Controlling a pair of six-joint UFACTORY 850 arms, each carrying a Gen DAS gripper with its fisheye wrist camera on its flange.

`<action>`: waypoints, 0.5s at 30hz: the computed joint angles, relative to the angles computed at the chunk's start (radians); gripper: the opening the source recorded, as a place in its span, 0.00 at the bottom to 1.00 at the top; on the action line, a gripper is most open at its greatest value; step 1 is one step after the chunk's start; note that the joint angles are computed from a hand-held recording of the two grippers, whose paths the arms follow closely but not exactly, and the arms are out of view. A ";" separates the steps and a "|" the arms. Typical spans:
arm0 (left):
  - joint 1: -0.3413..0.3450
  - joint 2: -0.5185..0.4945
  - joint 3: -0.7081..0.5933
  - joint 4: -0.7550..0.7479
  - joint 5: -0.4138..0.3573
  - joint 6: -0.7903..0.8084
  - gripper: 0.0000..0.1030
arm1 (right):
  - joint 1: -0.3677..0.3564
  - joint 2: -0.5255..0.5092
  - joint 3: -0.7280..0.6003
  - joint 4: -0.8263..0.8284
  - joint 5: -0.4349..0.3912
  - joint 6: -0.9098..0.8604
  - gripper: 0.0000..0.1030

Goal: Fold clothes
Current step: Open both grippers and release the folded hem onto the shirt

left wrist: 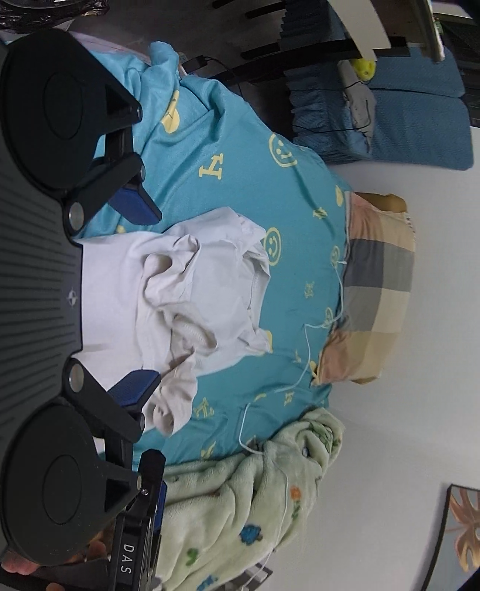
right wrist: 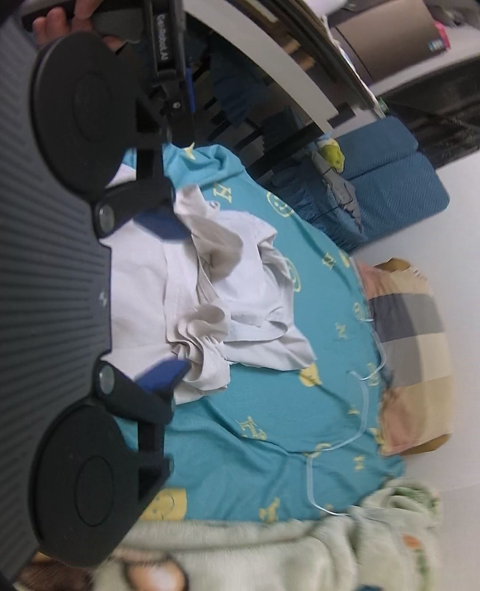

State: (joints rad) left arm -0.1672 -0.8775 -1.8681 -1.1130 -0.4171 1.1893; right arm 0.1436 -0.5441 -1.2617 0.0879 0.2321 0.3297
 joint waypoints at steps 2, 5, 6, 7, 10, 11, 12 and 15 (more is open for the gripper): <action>0.004 0.061 0.101 -0.126 0.005 0.140 0.93 | 0.021 0.036 0.048 0.128 0.038 -0.128 0.85; 0.007 0.132 0.220 -0.238 0.010 0.271 0.96 | 0.050 0.077 0.106 0.266 0.080 -0.254 0.85; 0.008 0.155 0.257 -0.272 0.010 0.311 0.96 | 0.057 0.085 0.119 0.286 0.087 -0.269 0.85; 0.006 0.170 0.281 -0.292 0.012 0.338 0.97 | 0.064 0.091 0.129 0.302 0.090 -0.283 0.85; 0.003 0.210 0.347 -0.355 0.012 0.428 1.00 | 0.082 0.101 0.153 0.342 0.108 -0.323 0.85; 0.003 0.218 0.362 -0.383 0.009 0.463 1.00 | 0.086 0.104 0.160 0.340 0.113 -0.321 0.85; 0.002 0.222 0.370 -0.395 0.010 0.478 1.00 | 0.088 0.107 0.166 0.331 0.116 -0.313 0.85; -0.003 0.220 0.372 -0.382 0.024 0.475 1.00 | 0.086 0.113 0.177 0.291 0.126 -0.262 0.85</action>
